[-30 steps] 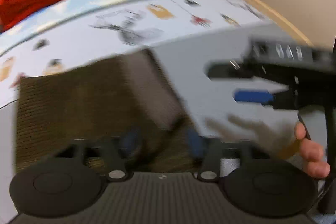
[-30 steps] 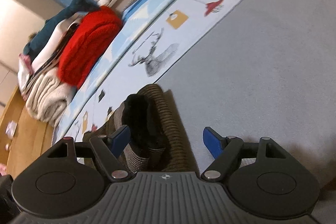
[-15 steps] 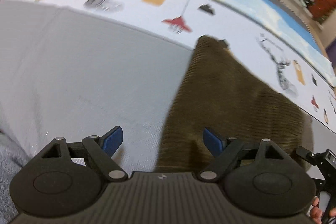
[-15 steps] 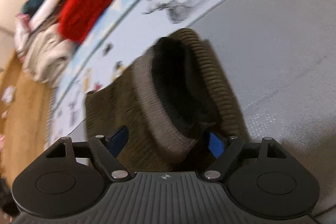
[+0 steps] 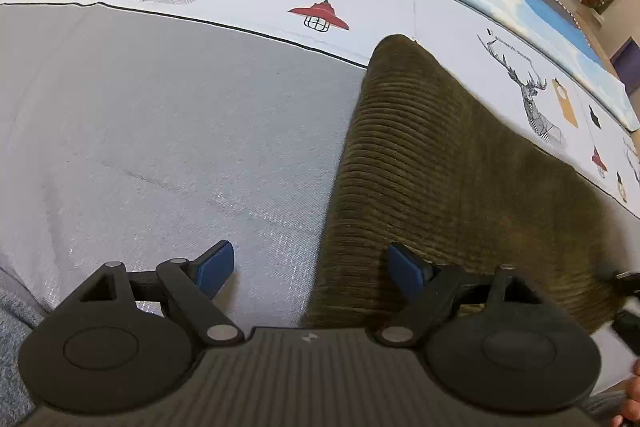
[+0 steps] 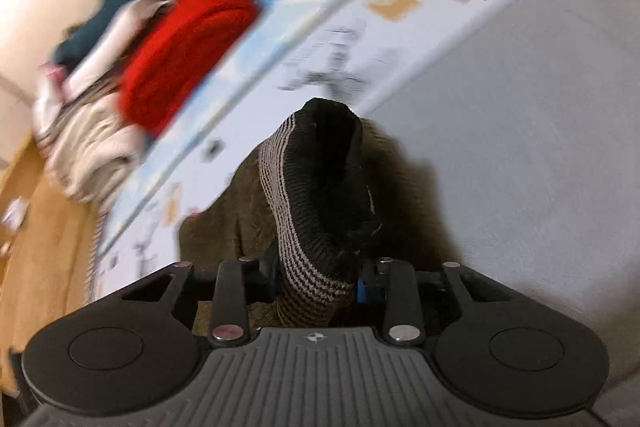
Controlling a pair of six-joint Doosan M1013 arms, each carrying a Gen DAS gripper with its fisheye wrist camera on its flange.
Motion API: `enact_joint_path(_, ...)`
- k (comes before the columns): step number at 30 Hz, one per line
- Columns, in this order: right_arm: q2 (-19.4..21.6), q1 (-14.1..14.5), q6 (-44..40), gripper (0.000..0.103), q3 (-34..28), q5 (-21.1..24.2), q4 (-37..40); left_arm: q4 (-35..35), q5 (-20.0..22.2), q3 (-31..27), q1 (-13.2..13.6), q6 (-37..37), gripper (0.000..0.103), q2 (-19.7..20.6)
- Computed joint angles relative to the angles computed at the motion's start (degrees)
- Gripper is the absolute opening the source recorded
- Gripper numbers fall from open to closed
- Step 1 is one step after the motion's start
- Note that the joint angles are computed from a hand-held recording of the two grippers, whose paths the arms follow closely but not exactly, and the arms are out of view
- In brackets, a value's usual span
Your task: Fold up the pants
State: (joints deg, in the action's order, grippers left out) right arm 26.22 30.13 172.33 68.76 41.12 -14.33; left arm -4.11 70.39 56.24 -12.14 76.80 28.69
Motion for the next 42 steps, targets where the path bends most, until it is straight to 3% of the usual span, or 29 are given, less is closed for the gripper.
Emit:
enact_joint_path(2, 0.83, -1.38, -4.14, 0.039, -0.21, 1.11, 6.97, 0.42, 0.79, -0.58, -0.22, -0.35, 0.087, 0.48)
enact_joint_path(8, -1.92, -1.24, -5.04, 0.036, 4.16, -10.29, 5.24, 0.31, -0.48, 0.12, -0.69, 0.36, 0.087, 0.01)
enact_joint_path(11, -1.87, -1.37, -10.99, 0.036, 4.19, -14.63, 8.06, 0.15, -0.19, 0.00, -0.92, 0.61, 0.087, 0.10)
enact_joint_path(13, -0.56, -1.86, -14.86, 0.036, 2.18, -11.47, 10.86, 0.54, -0.24, 0.02, -1.10, 0.80, 0.087, 0.13)
enact_joint_path(15, 1.17, -2.35, -12.60, 0.037, -0.68, -2.44, 12.41, 0.94, 0.21, -0.18, -1.36, 1.04, 0.087, 0.35)
enact_joint_path(16, 1.38, -2.75, -11.27, 0.040, -0.77, -0.14, 14.23, 1.00, 0.62, -0.37, -1.47, 1.30, 0.087, 0.52)
enact_joint_path(18, 0.28, -2.91, -9.07, 0.041, 1.01, -1.85, 14.49, 1.37, 0.68, -0.35, -1.75, 1.84, 0.087, 0.60)
enact_joint_path(22, -1.69, -1.24, -6.01, 0.036, 2.85, -4.57, 5.00, 1.57, -0.71, 0.39, -2.03, 4.45, 0.088, 0.35)
enact_joint_path(24, -0.55, -1.66, -8.19, 0.036, 1.17, -0.31, 7.24, 3.02, -1.37, 0.94, -2.36, 4.78, 0.092, 0.28)
enact_joint_path(27, 0.49, -2.14, -9.29, 0.052, -0.70, 3.53, 8.88, 5.80, -2.03, 2.06, -2.94, 5.34, 0.096, 0.27)
enact_joint_path(29, 0.61, -1.40, -7.75, 0.075, -2.42, 8.25, 4.90, 8.28, -3.35, 3.15, -3.30, 4.35, 0.103, -0.11)
enact_joint_path(31, 0.33, -0.34, -4.12, 0.079, -2.76, 10.51, -1.29, 8.18, -4.04, 3.49, -3.14, 5.30, 0.103, -0.39)
enact_joint_path(33, -0.50, 1.09, 0.75, 0.078, -1.67, 9.31, -9.13, 9.84, -5.74, 4.28, -3.37, 5.45, 0.103, -1.24)
enact_joint_path(35, -1.73, 1.95, 0.00, 0.074, 0.16, 3.99, -15.18, 10.89, -8.87, 5.92, -3.55, 6.68, 0.103, -2.62)
enact_joint_path(37, -2.73, 1.80, -7.60, 0.059, 2.24, -4.72, -13.87, 10.68, -11.07, 7.46, -3.56, 8.13, 0.103, -3.84)
enact_joint_path(38, -2.57, 1.58, -14.60, 0.050, 1.95, -6.18, -9.35, 10.53, -11.99, 8.28, -3.55, 8.76, 0.103, -4.33)
enact_joint_path(39, -1.80, 1.59, -21.26, 0.045, 0.82, -4.64, -5.31, 11.39, -11.96, 8.69, -3.76, 9.08, 0.103, -4.41)
enact_joint_path(40, -0.30, 1.69, -27.21, 0.040, -1.25, -0.10, -1.89, 12.81, -11.56, 9.13, -4.07, 9.41, 0.103, -4.28)
enact_joint_path(42, 3.21, 2.23, -33.55, 0.039, -6.46, 10.00, -0.20, 13.79, -12.92, 10.57, -4.20, 8.39, 0.103, -4.47)
